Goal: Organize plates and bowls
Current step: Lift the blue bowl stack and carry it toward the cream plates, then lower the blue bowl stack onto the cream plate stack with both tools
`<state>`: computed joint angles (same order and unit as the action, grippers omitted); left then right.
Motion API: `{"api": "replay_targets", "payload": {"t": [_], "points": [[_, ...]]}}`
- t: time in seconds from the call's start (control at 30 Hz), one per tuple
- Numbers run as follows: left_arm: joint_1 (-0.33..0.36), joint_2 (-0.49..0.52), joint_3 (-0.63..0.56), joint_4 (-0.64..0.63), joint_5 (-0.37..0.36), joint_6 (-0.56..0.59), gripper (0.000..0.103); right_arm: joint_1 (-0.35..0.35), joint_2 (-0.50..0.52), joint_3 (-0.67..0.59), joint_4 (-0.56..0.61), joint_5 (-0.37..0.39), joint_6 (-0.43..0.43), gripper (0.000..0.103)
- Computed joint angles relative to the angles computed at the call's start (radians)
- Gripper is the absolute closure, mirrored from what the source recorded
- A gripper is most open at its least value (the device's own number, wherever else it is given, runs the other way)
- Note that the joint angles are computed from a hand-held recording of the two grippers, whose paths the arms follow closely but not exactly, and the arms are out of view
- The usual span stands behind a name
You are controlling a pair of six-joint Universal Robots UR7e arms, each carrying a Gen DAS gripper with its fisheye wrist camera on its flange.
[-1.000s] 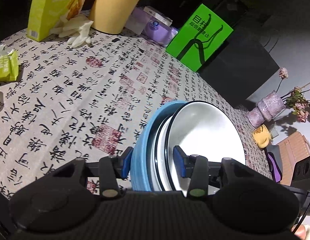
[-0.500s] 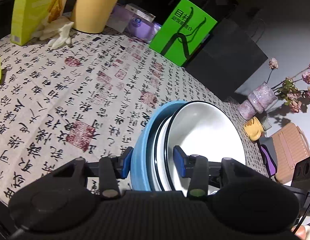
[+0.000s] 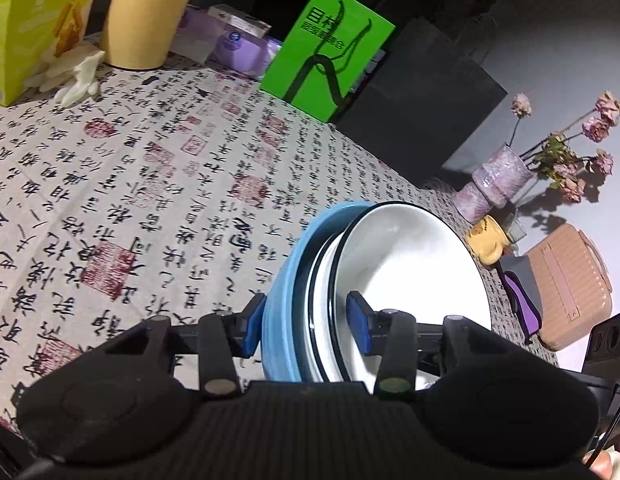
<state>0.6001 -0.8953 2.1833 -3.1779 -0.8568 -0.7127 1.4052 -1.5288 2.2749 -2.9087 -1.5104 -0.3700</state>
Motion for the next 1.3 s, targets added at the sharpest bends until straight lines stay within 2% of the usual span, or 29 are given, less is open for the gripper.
{"api": "replay_targets", "payload": {"t": [0.73, 1.3], "points": [[-0.037, 0.143, -0.137, 0.041, -0.081, 0.039, 0.06, -0.157, -0.166, 0.04, 0.037, 0.076, -0.018, 0.058], [-0.037, 0.234, -0.228, 0.108, -0.146, 0.047, 0.06, -0.291, -0.235, 0.052, 0.079, 0.138, -0.042, 0.058]]}}
